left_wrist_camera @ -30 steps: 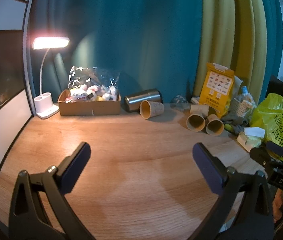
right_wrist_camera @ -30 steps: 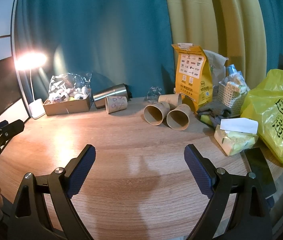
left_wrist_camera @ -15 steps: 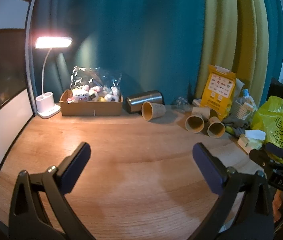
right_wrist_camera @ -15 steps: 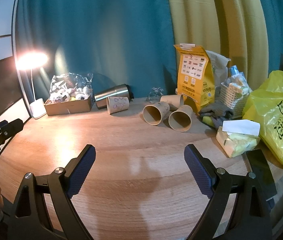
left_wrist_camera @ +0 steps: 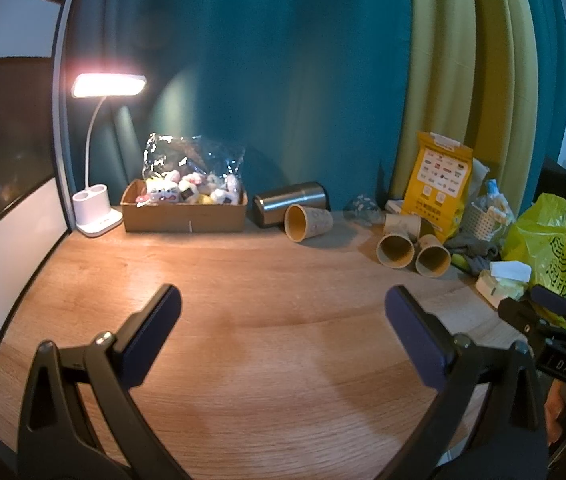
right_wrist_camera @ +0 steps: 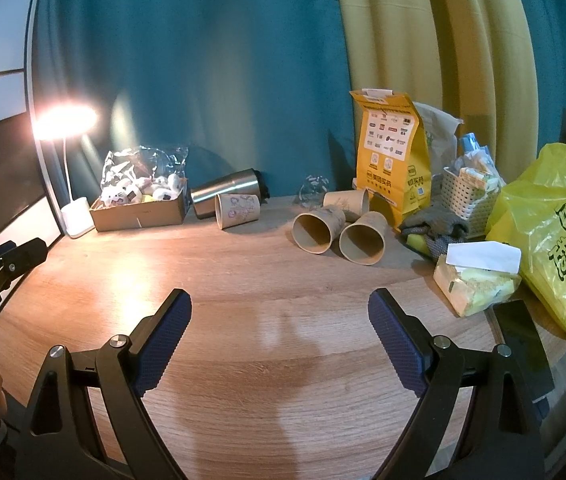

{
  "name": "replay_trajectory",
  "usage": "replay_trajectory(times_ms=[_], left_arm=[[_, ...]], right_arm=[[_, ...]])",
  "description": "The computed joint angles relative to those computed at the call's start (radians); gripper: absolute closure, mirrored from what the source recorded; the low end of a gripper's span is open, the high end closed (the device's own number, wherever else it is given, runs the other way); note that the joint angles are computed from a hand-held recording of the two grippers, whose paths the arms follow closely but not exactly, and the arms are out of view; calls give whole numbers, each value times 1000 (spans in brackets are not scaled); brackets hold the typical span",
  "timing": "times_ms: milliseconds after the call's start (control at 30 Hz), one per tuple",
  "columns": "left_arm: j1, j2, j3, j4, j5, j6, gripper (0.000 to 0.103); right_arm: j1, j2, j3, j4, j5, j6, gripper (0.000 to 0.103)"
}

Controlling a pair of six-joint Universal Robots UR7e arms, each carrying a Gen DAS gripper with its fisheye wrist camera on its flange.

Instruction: Flip cup upside down

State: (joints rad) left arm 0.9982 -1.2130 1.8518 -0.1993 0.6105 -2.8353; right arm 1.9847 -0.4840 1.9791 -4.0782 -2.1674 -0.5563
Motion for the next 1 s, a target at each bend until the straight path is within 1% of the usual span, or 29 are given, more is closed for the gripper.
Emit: replay_trajectory(times_ms=[600, 667, 733, 867, 933, 1000], left_arm=[[4, 7, -11, 16, 0, 7, 1], [9, 29, -39, 47, 1, 9, 1], [16, 67, -88, 104, 2, 8, 1], [30, 155, -203, 182, 13, 59, 1], [43, 209, -279, 229, 26, 80, 1], [62, 278, -386, 326, 56, 59, 1]], right_arm=[[-9, -10, 7, 7, 8, 2, 11], [-7, -7, 0, 14, -5, 8, 11], [-16, -11, -5, 23, -8, 18, 11], [-62, -35, -6, 38, 13, 20, 11], [-85, -45, -16, 51, 23, 17, 11], [-109, -57, -30, 71, 33, 17, 11]])
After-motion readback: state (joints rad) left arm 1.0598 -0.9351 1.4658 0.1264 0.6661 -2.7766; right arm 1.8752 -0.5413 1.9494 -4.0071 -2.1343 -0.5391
